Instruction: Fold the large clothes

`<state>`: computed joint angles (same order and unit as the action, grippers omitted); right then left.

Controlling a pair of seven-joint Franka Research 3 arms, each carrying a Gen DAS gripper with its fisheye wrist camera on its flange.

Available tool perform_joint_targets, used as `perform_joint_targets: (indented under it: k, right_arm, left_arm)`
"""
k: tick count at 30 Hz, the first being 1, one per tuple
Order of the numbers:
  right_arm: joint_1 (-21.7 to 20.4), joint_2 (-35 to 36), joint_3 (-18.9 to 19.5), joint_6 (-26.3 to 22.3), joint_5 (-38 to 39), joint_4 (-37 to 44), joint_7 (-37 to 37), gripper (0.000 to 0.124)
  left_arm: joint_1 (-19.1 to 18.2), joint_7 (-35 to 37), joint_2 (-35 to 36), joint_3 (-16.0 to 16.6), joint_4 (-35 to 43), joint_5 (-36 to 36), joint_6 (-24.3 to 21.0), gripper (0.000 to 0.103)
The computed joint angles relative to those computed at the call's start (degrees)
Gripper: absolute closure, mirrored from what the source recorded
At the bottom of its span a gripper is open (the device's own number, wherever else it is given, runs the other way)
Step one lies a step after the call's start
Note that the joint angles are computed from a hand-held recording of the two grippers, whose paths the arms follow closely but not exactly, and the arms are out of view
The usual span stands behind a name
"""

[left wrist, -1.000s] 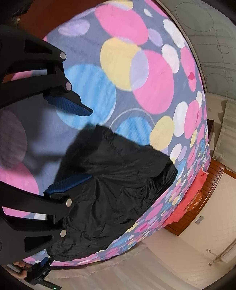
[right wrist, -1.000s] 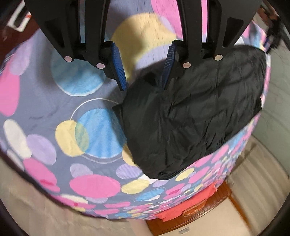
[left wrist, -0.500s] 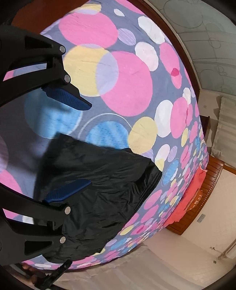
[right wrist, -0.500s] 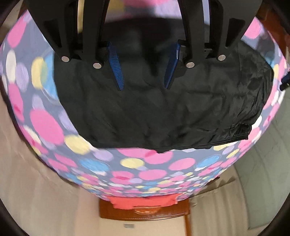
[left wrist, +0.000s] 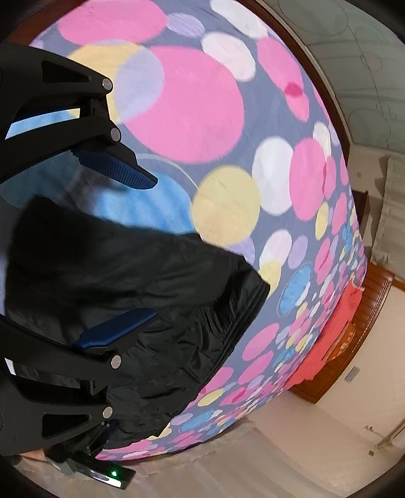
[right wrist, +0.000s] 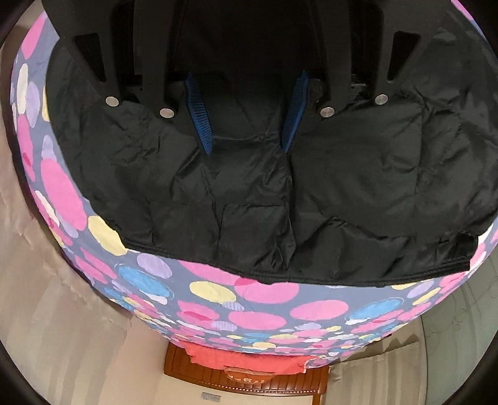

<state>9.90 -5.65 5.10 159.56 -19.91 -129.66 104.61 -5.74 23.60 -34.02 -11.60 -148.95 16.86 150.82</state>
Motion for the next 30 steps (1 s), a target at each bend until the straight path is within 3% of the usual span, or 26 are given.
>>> perform_joint_targets:
  k: [6, 11, 14, 16, 19, 20, 24, 28, 30]
  right_arm:
    - [-0.55, 0.24, 0.42, 1.87, -4.29, -1.01, 3.75, 0.076]
    - [-1.07, 0.69, 0.73, 3.43, -8.99, -1.28, 7.61, 0.076]
    - [-0.86, 0.92, 0.46, 3.9, -9.48, -1.31, 8.11, 0.076]
    - [-0.77, 1.09, 0.34, 4.12, -9.73, -1.29, 8.48, 0.076]
    - [-0.79, 1.33, 0.19, 4.47, -10.81, -1.22, 9.45, 0.076]
    - [-0.78, 1.38, 0.14, 4.55, -11.04, -1.19, 9.69, 0.076]
    - [-0.61, 1.47, -0.09, 4.76, -11.09, -1.21, 9.8, 0.076]
    - [-0.44, 1.48, -0.25, 5.27, -10.19, -1.43, 9.37, 0.076]
    - [-0.34, 1.53, -0.44, 5.72, -8.86, -1.52, 8.51, 0.076]
  left_arm:
    - [-4.01, 9.74, 8.43, 5.05, 4.04, -6.24, 2.21, 0.024]
    - [-12.46, 25.06, 13.76, 13.67, 3.61, -25.33, 7.38, 0.023]
    - [-17.25, 34.89, 15.25, 18.15, 2.05, -37.37, 12.81, 0.02]
    - [-16.37, 36.6, 15.73, 17.18, 2.35, -38.83, 12.92, 0.023]
    - [-13.07, 37.32, 16.32, 13.13, 3.51, -36.5, 11.68, 0.044]
    - [-12.48, 37.77, 16.46, 12.31, 3.62, -36.61, 11.74, 0.046]
    - [-13.17, 40.58, 16.24, 11.8, 3.05, -40.64, 13.94, 0.066]
    - [-9.45, 35.49, 15.01, 7.55, 3.83, -35.51, 13.27, 0.083]
    - [-8.22, 32.6, 14.06, 6.14, 4.36, -32.3, 12.78, 0.085]
